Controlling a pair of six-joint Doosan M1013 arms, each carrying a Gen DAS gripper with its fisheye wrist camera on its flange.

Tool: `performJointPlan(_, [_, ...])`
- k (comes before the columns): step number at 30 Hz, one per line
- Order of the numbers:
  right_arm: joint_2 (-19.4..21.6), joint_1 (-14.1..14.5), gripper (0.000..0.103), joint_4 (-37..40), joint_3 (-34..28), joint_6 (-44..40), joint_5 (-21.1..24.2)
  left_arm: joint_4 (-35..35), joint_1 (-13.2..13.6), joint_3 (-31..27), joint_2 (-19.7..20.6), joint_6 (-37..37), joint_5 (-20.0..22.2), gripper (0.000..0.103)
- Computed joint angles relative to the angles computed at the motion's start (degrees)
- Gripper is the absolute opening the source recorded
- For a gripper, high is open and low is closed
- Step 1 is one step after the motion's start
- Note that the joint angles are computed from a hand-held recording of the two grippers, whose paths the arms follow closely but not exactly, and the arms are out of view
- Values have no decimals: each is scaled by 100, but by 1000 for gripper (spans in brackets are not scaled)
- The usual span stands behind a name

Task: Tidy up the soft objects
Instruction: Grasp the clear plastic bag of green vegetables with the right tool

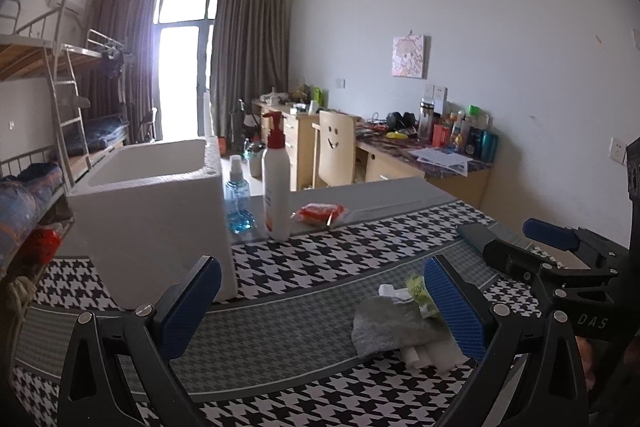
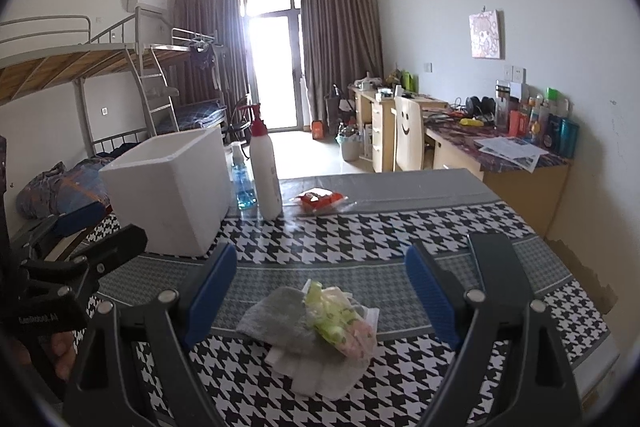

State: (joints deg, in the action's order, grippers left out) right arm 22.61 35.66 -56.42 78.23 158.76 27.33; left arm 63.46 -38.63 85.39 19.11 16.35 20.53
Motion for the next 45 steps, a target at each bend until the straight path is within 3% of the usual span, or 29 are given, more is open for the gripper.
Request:
performJointPlan(10, [40,-88,89,549,38,-401,-3,-1436,70,-215,193,1350,-40,102])
performJointPlan(21, [188,-245,89,1788,-22,-1385,-56,-2560,106,-450,419,2437,182,102])
performJointPlan(31, [323,-362,68,3292,-147,-2866,-1,-3211,139,-632,588,3061,356,102])
performJointPlan(36, [405,-437,66,3844,-225,-3475,155,-3754,167,-730,673,3580,438,102])
performJointPlan(45, [386,-569,44,4641,-214,-4262,206,-4200,155,-844,771,3896,604,102])
